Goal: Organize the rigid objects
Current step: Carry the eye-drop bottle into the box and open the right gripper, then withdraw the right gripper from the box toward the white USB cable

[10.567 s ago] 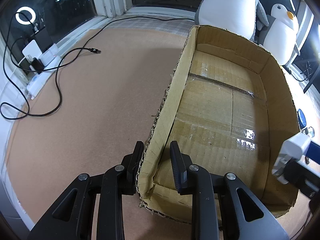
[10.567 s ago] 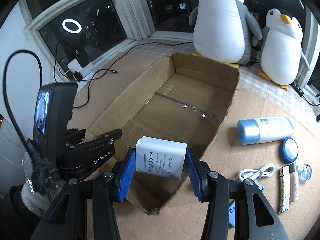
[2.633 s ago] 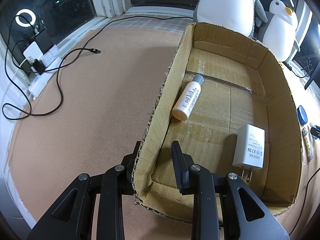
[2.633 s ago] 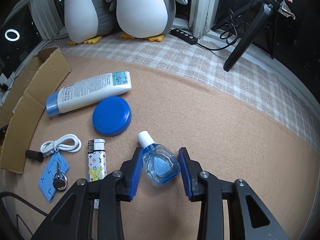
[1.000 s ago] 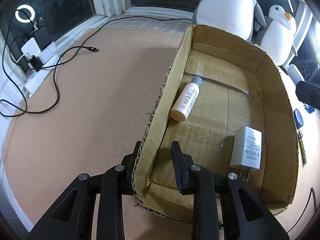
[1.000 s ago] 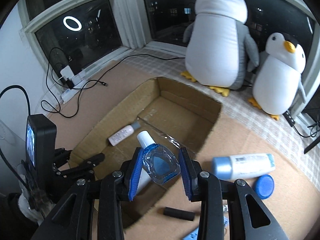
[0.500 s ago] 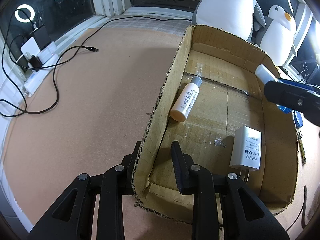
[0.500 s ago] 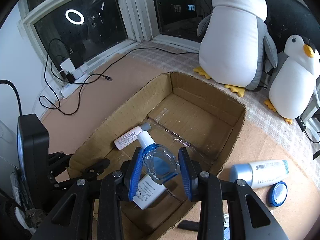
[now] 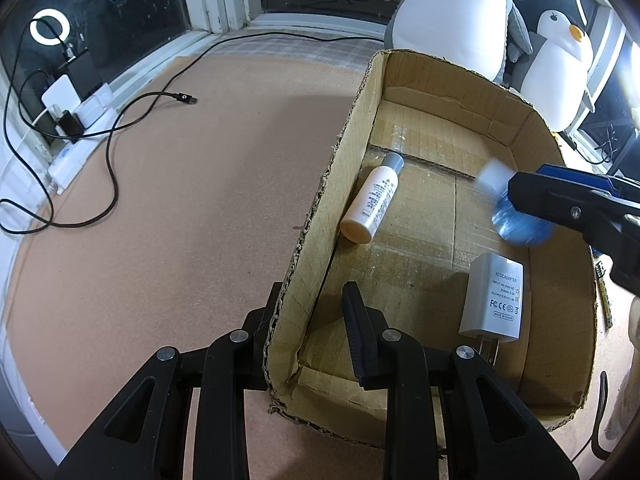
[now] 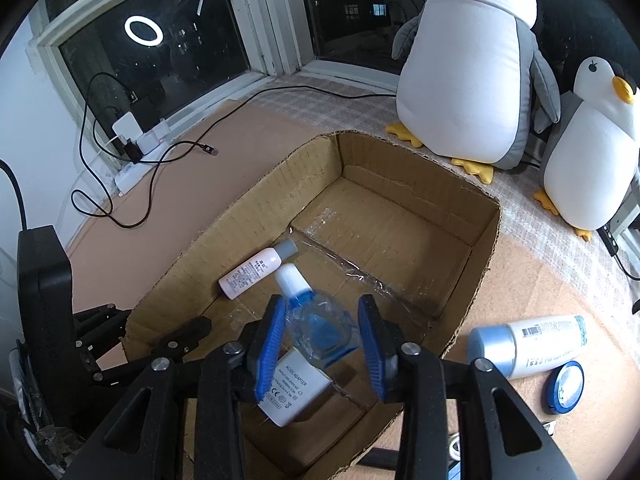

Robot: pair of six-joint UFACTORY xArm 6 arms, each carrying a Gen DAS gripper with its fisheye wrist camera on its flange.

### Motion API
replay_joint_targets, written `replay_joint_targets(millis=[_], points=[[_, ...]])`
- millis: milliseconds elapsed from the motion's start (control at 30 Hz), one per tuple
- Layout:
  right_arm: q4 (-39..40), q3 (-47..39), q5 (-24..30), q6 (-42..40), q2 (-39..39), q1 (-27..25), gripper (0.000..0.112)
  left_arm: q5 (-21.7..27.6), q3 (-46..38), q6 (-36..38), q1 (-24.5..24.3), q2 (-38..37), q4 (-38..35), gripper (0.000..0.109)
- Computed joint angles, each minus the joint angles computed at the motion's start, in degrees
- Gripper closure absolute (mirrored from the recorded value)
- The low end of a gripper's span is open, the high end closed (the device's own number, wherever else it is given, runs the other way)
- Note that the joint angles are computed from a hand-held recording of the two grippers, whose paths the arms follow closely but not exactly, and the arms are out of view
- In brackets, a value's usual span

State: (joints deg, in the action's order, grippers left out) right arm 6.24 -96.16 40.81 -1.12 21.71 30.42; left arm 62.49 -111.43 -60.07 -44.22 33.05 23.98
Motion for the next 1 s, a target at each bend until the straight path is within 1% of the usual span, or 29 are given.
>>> replay_joint_targets(millis=[33,67,100,167,400,567,767,1000], points=[[-0.09,0.18,-0.3,0.01,-0.11,0.02,0.061,0.02,-0.06,-0.03,-0.02,0.04,0.06,0.082],[-0.56,0.77,-1.04,0.29,-0.46,0.08,0.053,0.05,-0.1,-0.03,-0.02,0.06,0.05,0.082],[-1.0,1.26,-1.61,0.56,-0.77,0.11,0.05,0.03,-0.17,-0.08,-0.03,0.17,0.07,0.082],[-1.02,1.44,-1.77,0.75,-0.93,0.05,0.048,0.08,-0.36,-0.07,-0.04,0.31,0.07,0.082],[-1.16,2.52,-1.88,1.26,-2.2,-0.53,0.048,0.07,-0.35,-0.07,-0.03,0.3,0.07,0.082],[-0.86,5.35,-2.76,1.2,-5.05,-1.62,0.048,0.08,-0.33,-0.02,-0.02,0.28,0.06,0.082],[-0.39,9.9,-3.37,1.39,-9.34,-4.59,0.048,0.1,-0.4,-0.01,-0.02,0.34,0.06,0.082],[2.51,14.49,-2.41,0.31,-13.49,-9.04,0.048,0.23,-0.59,0.07,0.0,0.44,0.05,0.082]])
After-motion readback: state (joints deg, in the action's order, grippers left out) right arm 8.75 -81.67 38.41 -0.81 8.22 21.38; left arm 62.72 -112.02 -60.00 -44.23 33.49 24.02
